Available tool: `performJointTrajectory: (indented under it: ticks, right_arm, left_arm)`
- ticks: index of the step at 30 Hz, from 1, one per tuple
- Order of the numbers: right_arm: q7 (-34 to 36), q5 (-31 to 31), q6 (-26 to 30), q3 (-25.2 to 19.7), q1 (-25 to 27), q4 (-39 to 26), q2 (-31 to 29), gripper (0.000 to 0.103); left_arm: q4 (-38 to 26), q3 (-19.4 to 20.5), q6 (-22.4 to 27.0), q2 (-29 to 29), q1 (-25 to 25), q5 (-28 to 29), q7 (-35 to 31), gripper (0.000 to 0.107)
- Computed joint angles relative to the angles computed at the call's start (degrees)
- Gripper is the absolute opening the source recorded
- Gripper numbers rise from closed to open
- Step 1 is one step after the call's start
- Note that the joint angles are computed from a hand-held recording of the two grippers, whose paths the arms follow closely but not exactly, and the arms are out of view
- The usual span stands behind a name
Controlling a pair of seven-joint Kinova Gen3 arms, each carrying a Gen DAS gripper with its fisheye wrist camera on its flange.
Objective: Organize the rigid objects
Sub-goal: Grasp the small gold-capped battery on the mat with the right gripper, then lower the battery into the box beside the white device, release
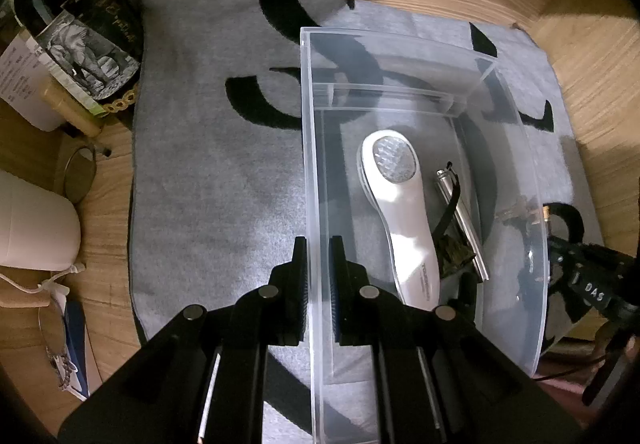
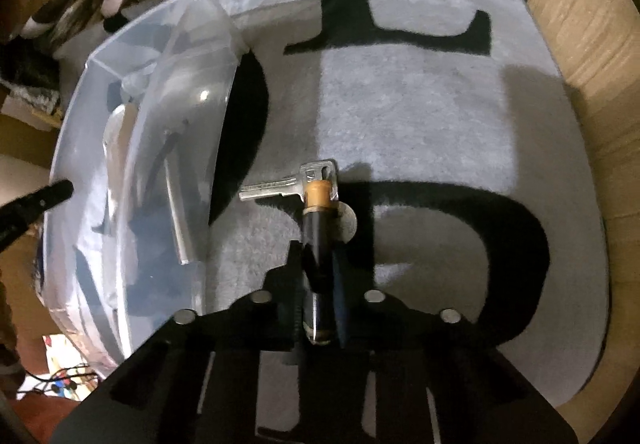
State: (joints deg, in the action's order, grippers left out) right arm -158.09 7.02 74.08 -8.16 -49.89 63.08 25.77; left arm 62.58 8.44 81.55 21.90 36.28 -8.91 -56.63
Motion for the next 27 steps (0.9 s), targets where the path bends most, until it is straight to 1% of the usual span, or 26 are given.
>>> performJointTrajectory:
  ticks: [5, 11, 14, 20, 24, 25, 27]
  right_arm:
    - [-2.49, 1.59, 0.71, 0.60, -0.73, 0.62, -1.61, 0.011]
    - [-6.83, 5.05, 2.59, 0.79, -2.72, -0.60, -3.31, 0.011]
    - [-7.87, 6.68, 3.71, 0.80, -3.36, -2.96, -3.17, 0.011]
    - [-9.32, 10.53, 3.95, 1.46, -5.89, -7.49, -2.43, 0.011]
    - [-8.44, 12.59, 4.08, 2.00, -7.58, -12.10, -0.72, 0.011]
    - [-8.03, 12.62, 3.77, 2.16, -7.65, -12.55, -0.35, 0.011]
    - [-6.33, 12.39, 3.90, 2.29, -7.97, -15.45, 1.10, 0.011]
  left_arm:
    - [0.27, 0.16, -0.37, -0.17, -0.52, 0.52, -1.02, 0.008]
    - [0.63, 0.34, -0.95, -0.40, -1.03, 1.22, -2.39, 0.008]
    - [0.98, 0.45, -1.36, -0.61, -1.40, 1.69, -3.20, 0.008]
    - [1.59, 0.70, -2.06, -0.92, -2.20, 2.55, -5.44, 0.008]
    - [2.22, 0.82, -2.64, -1.32, -2.75, 3.22, -6.77, 0.008]
    - [2.27, 0.85, -2.69, -1.36, -2.83, 3.33, -7.03, 0.008]
    - [2.37, 0.92, -2.81, -1.45, -3.06, 3.60, -7.70, 0.008]
